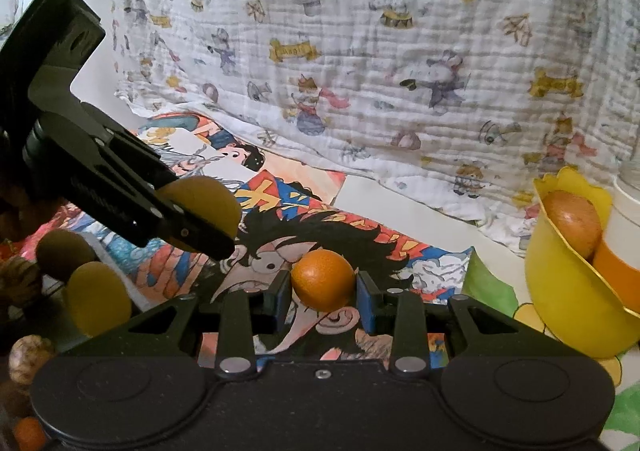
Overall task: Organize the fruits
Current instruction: 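Carry the brown pear and orange over the grey tray with both tools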
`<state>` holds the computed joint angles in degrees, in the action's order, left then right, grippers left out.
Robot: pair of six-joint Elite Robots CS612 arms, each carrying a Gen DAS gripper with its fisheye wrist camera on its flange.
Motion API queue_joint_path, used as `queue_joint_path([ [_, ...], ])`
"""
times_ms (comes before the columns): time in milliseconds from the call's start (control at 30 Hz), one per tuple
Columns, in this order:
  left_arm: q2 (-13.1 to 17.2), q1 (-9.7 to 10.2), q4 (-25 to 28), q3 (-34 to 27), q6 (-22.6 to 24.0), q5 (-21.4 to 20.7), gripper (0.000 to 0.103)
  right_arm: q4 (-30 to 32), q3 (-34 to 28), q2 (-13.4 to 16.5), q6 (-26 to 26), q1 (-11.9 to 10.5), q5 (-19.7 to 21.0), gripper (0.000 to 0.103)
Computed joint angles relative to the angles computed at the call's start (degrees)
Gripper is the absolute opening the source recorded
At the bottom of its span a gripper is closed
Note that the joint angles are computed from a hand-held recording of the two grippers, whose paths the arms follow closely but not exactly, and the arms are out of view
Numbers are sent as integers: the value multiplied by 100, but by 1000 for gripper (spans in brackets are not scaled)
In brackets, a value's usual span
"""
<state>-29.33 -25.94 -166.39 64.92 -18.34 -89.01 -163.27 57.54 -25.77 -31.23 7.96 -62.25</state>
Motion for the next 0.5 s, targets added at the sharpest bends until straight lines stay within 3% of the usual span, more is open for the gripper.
queue_joint_path([
  [500, -350, -303, -357, 724, 171, -286, 58, -494, 1597, -816, -513, -218, 151, 36],
])
